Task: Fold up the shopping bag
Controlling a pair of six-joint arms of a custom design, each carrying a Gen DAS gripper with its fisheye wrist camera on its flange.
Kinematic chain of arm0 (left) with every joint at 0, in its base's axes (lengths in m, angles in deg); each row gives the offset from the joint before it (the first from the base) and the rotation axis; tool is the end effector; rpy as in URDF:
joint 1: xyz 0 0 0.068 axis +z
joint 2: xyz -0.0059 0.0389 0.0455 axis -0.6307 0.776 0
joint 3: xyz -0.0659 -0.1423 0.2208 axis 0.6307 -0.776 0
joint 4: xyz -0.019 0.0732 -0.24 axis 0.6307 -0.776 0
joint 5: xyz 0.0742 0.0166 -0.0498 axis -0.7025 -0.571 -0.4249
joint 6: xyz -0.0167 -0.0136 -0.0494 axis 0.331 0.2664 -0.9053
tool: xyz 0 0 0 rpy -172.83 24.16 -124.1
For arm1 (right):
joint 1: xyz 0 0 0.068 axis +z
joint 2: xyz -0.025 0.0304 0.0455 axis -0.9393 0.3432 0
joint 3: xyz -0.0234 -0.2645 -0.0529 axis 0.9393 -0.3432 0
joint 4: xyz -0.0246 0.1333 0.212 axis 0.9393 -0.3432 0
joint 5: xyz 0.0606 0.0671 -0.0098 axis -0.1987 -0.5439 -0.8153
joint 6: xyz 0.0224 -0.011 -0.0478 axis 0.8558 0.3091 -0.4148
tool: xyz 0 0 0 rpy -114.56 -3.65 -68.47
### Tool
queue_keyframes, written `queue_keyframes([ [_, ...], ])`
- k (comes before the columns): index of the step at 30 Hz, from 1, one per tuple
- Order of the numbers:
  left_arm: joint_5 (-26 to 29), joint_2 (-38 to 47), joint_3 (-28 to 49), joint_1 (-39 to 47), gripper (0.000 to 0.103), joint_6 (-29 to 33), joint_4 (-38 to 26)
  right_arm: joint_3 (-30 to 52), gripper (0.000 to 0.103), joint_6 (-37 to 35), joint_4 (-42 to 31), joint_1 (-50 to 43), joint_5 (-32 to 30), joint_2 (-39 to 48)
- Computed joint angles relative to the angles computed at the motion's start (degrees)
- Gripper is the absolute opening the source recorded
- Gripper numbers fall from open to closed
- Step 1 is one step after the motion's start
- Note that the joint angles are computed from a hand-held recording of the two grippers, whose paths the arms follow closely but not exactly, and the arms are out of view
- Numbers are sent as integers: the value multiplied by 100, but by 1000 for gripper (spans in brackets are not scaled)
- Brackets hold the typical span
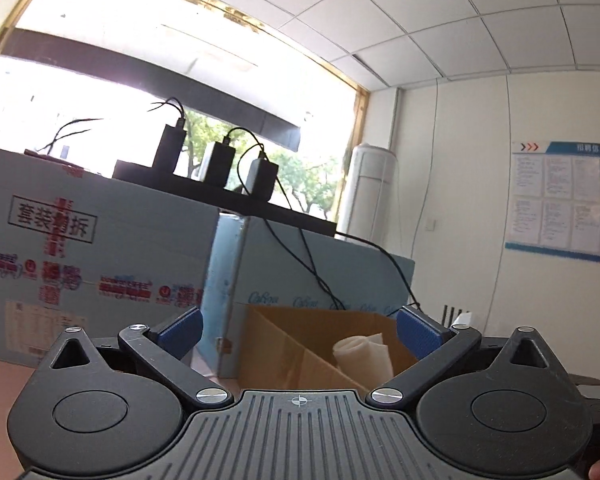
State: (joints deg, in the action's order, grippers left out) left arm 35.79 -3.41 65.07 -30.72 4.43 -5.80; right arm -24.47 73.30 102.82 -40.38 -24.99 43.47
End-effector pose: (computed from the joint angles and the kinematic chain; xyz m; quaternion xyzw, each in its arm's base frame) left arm 0.2046 0.0090 0.2628 0.0963 0.7114 -0.2363 0.6548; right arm 0.1322 0.0616 0.2221 -0.0298 0.7094 0.0966 0.6975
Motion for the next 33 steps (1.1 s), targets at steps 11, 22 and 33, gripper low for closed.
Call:
queue_keyframes([
  [11,848,73,-64,2146,103,1224,-879,543,103,593,1460,1933,1589,2852],
  [22,-488,1552,717,2669,103,2972,-1897,1631,103,453,1796,1405,572,5088],
  [33,-834,2364,1113,3138,103,3125,-2161,2863,102,-141,1316,1056,528,6284],
])
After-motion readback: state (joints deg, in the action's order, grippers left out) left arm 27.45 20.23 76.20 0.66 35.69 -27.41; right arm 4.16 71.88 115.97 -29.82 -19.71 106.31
